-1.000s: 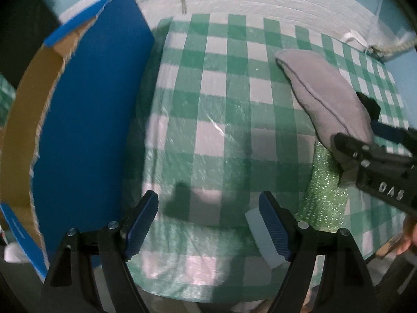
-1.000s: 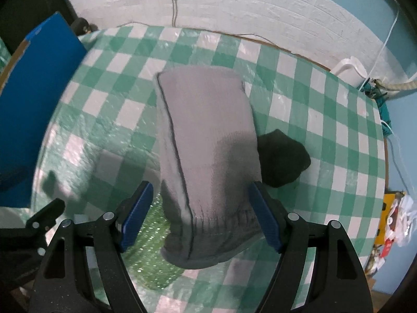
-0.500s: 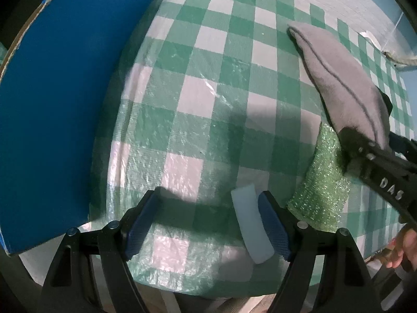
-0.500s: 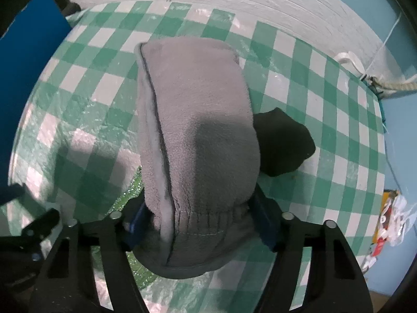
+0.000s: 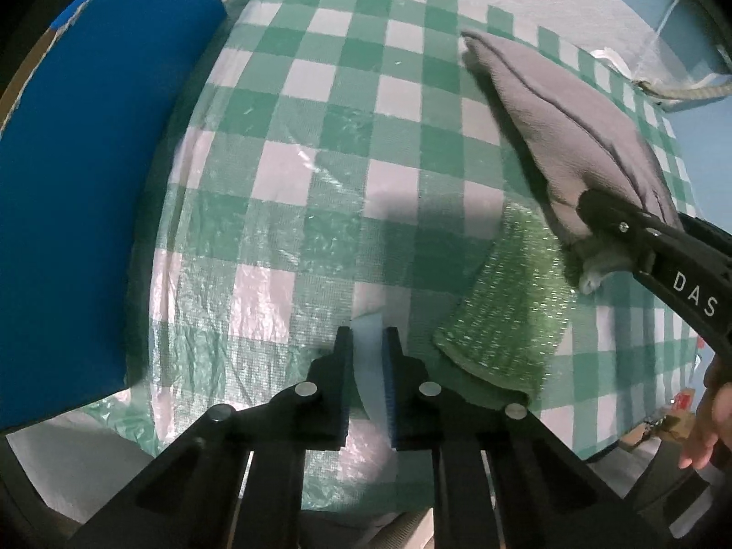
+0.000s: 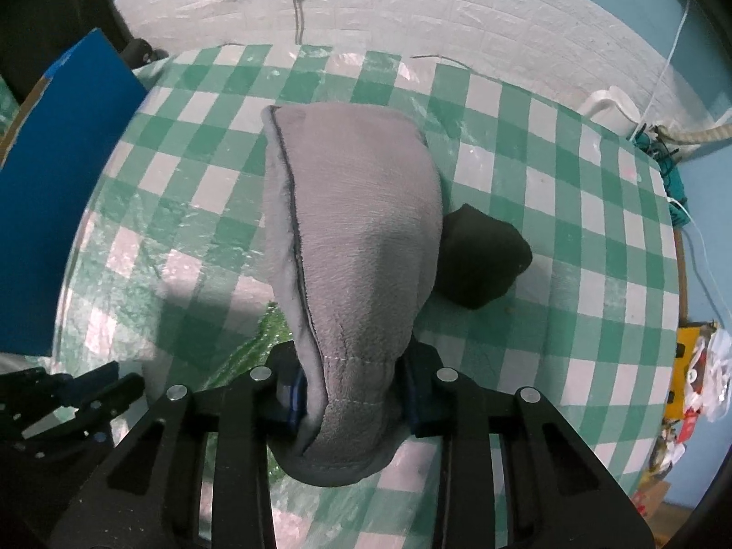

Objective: Organize soft objects
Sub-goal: 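Grasp the white foam block with the left gripper while the right gripper grasps the grey towel, then lift the white block and grey towel and carry both over the cardboard box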

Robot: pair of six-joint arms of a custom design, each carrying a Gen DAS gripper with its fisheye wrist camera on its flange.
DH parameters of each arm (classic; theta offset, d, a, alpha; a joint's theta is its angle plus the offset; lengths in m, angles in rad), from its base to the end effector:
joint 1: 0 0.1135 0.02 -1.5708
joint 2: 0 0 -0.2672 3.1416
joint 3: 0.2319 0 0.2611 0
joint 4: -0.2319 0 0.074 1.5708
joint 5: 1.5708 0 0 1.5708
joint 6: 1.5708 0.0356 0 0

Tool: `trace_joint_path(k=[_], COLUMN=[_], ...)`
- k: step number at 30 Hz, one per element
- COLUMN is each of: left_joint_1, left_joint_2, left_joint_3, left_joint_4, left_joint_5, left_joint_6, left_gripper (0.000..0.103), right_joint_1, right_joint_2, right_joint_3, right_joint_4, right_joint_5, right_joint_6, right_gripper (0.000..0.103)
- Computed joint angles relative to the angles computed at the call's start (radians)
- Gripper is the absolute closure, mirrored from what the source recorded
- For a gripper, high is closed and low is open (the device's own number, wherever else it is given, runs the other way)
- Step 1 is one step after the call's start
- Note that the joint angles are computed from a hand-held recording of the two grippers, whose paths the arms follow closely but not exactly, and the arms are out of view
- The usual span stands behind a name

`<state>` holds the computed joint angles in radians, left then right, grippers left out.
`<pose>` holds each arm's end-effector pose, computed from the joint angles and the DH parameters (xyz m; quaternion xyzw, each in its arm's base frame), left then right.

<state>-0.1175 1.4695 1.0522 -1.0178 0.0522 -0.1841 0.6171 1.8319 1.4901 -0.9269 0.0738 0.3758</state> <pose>0.2624 -0.0328 0.2227 -0.0314 0.9969 -0.0359 0.0631 0.3123 0.2184 0.2385 -0.1134 0.9814 0.0396 0.1496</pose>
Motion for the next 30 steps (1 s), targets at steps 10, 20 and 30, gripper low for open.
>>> trace_joint_path(k=[10, 20, 30], left_joint_1=[-0.055, -0.076, -0.003], left_joint_2=[-0.071, -0.131, -0.162], left_joint_3=[0.003, 0.076, 0.105], left_joint_4=[-0.011, -0.076, -0.072], left_joint_5=[-0.016, -0.016, -0.037], left_joint_6=[-0.003, 0.003, 0.067], left_gripper=[0.092, 0.092, 0.092], right_joint_1=[0.029, 0.041, 0.063], right_joint_2=[-0.072, -0.123, -0.165], right_joint_3=[-0.028, -0.021, 0.004], right_joint_4=[0.003, -0.013, -0.039], right_joint_5=[0.009, 0.010, 0.020], right_joint_6=[0.031, 0.036, 0.042], right_gripper=[0.074, 0.074, 0.074])
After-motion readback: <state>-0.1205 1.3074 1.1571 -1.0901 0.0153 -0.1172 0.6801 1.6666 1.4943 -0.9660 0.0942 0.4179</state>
